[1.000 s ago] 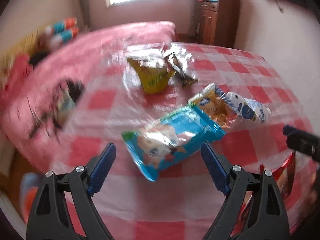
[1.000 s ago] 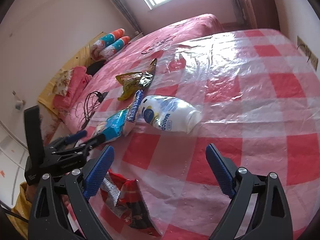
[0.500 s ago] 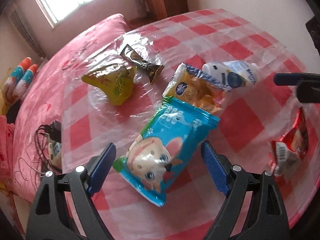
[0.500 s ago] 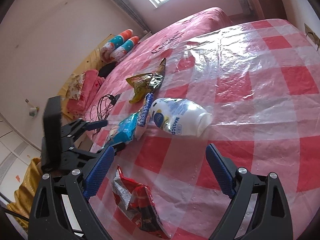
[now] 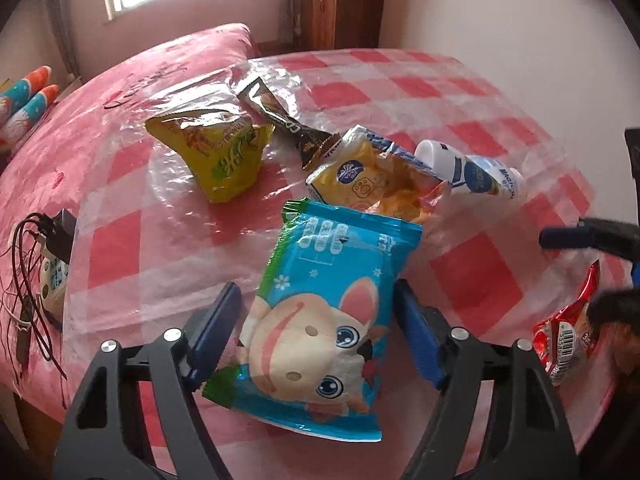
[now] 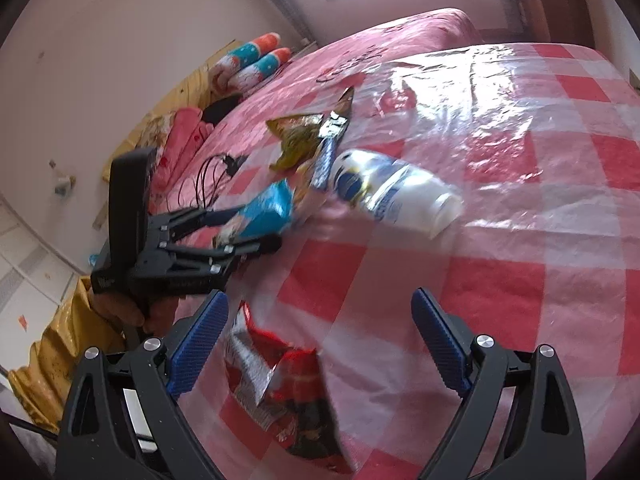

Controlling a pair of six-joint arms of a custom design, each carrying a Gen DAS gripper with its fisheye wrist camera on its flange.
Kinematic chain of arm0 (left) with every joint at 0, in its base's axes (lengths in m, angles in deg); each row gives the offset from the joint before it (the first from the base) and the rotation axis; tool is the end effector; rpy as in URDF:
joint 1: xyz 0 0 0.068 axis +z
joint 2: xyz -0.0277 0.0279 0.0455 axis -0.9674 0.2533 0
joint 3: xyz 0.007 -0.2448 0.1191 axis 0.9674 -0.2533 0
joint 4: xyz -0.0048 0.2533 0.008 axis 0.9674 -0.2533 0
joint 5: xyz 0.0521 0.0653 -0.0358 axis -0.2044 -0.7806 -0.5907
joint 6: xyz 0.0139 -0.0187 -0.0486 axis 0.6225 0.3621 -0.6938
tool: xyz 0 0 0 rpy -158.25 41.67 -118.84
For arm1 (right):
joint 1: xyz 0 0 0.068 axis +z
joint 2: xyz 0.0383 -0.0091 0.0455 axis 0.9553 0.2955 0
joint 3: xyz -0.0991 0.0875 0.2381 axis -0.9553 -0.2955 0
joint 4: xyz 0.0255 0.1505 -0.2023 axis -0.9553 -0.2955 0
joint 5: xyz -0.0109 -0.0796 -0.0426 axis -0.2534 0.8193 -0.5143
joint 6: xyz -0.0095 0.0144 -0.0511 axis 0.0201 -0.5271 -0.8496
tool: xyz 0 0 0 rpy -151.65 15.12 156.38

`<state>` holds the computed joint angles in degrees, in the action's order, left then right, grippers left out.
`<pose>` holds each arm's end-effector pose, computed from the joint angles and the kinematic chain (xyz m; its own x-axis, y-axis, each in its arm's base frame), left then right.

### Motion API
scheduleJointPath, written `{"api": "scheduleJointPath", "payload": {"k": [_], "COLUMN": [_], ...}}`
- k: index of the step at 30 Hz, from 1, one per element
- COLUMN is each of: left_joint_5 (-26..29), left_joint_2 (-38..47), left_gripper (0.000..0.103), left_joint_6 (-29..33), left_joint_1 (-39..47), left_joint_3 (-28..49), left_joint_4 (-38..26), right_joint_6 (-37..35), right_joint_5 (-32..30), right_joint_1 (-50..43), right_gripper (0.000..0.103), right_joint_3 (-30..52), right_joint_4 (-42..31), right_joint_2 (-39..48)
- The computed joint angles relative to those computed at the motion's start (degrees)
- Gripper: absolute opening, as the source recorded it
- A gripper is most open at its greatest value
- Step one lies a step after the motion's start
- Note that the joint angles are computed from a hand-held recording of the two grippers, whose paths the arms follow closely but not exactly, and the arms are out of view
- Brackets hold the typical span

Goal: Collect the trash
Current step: 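Grasp the blue wet-wipe pack with the left tool while the right tool grasps the red chip bag, then lift the wet-wipe pack with the left tool while the right tool lifts the chip bag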

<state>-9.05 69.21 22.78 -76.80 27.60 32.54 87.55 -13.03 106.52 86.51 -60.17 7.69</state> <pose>0.2839 -0.0204 0.1243 -0.6179 0.5499 -0.5620 0.6682 0.7440 -0.0066 0.1608 0.1112 0.1208 -0.8051 0.2328 -0.5455 -0.1204 0.8365 0.5346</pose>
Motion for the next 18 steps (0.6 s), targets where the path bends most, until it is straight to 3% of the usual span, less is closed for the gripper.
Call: {"api": "scheduleJointPath", "payload": {"k": [8, 14, 18], "left_joint_5": [1.42, 2.04, 3.21], "left_joint_2": [-2.27, -2.75, -3.08], "left_gripper": [0.052, 0.047, 0.046], "left_joint_6": [-4.42, -8.17, -9.41], "left_joint_1": [0.97, 2.01, 3.32], "left_joint_3": [-4.5, -5.22, -5.56], "left_joint_4": [6.27, 7.26, 7.0], "right_joint_6": [4.0, 8.08, 10.71], "right_joint_5": [10.47, 16.18, 23.9], "right_joint_1": [9.16, 15.83, 20.9], "right_gripper": [0.092, 0.092, 0.091], "right_joint_3": [0.69, 4.45, 8.37], "right_joint_4": [-8.6, -11.35, -15.6], "right_joint_2": [-7.16, -1.1, 3.45]}}
